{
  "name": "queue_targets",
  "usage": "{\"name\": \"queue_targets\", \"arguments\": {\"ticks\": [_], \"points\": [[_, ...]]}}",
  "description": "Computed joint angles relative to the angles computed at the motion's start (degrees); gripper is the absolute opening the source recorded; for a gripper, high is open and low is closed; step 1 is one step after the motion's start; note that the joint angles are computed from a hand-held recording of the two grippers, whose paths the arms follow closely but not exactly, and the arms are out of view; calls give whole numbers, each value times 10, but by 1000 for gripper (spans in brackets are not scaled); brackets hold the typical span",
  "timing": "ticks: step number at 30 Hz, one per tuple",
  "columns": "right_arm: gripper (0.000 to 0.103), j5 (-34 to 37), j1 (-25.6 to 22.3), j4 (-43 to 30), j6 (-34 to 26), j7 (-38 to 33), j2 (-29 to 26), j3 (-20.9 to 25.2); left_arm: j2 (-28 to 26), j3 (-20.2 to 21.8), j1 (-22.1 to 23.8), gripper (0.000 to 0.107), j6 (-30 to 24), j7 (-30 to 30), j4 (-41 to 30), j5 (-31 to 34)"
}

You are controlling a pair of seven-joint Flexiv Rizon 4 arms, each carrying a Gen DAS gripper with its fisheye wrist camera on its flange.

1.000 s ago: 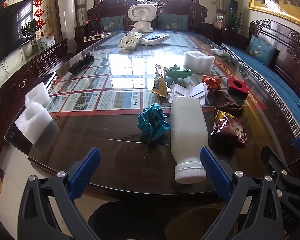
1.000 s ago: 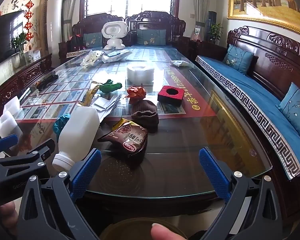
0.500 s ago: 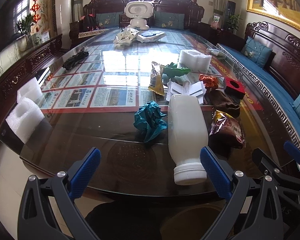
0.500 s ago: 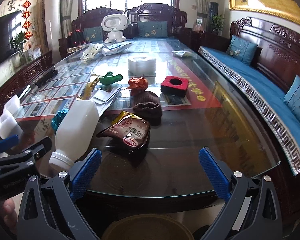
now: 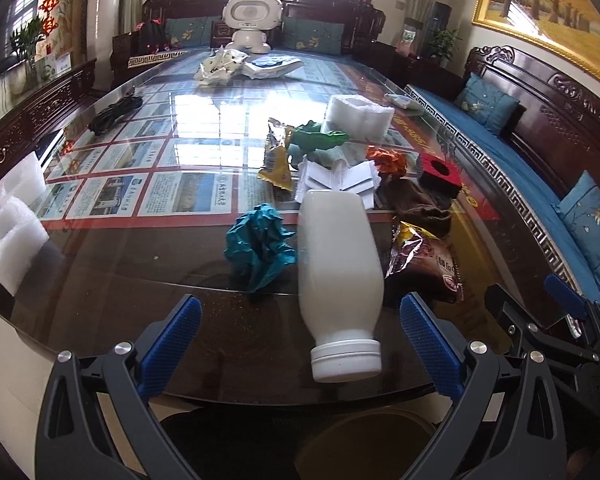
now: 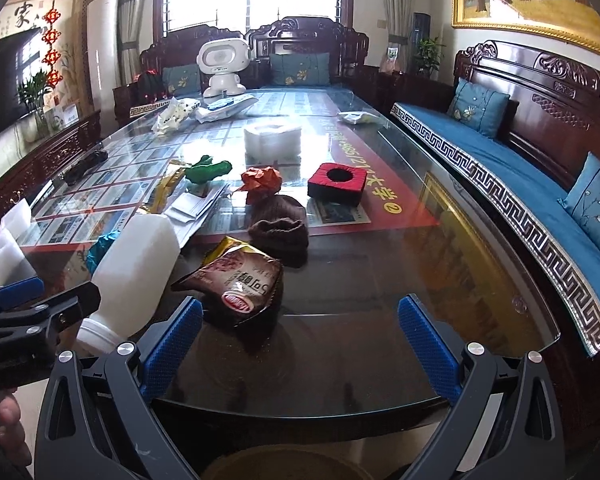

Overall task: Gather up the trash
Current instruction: 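Move the left tool toward the white plastic bottle while the right tool approaches the brown snack bag, then close the left tool on the white bottle while the right tool grasps the brown snack bag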

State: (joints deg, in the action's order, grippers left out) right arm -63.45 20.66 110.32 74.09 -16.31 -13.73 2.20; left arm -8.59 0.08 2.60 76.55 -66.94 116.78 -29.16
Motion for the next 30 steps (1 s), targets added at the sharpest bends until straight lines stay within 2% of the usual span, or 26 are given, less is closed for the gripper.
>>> {"name": "queue_targets", "arguments": {"ticks": [10, 17, 21, 24, 25, 29, 30], "points": [[95, -24, -8, -1, -2, 10, -2, -7, -31, 9, -9, 99, -30, -71, -35, 69], [95, -26, -15, 1, 4, 22, -3, -13, -51, 4, -12, 99, -46, -99, -61, 89], [95, -25, -19, 0, 1, 21, -6, -12, -54, -6, -7, 99, -44, -93, -62, 72], [95, -23, -21, -3, 5, 19, -10, -12, -64, 1, -11, 98, -48, -110, -76, 85], [95, -22, -22, -3, 7, 18, -10, -13, -67, 4, -13, 97, -51, -116, -80, 91], [95, -23, -20, -6, 9, 15, -13, -15, -77, 0, -8, 78, -72, -120, -94, 92], [95, -21, -19, -7, 9, 14, -14, -15, -79, 1, -9, 77, -76, -123, -97, 94]]}}
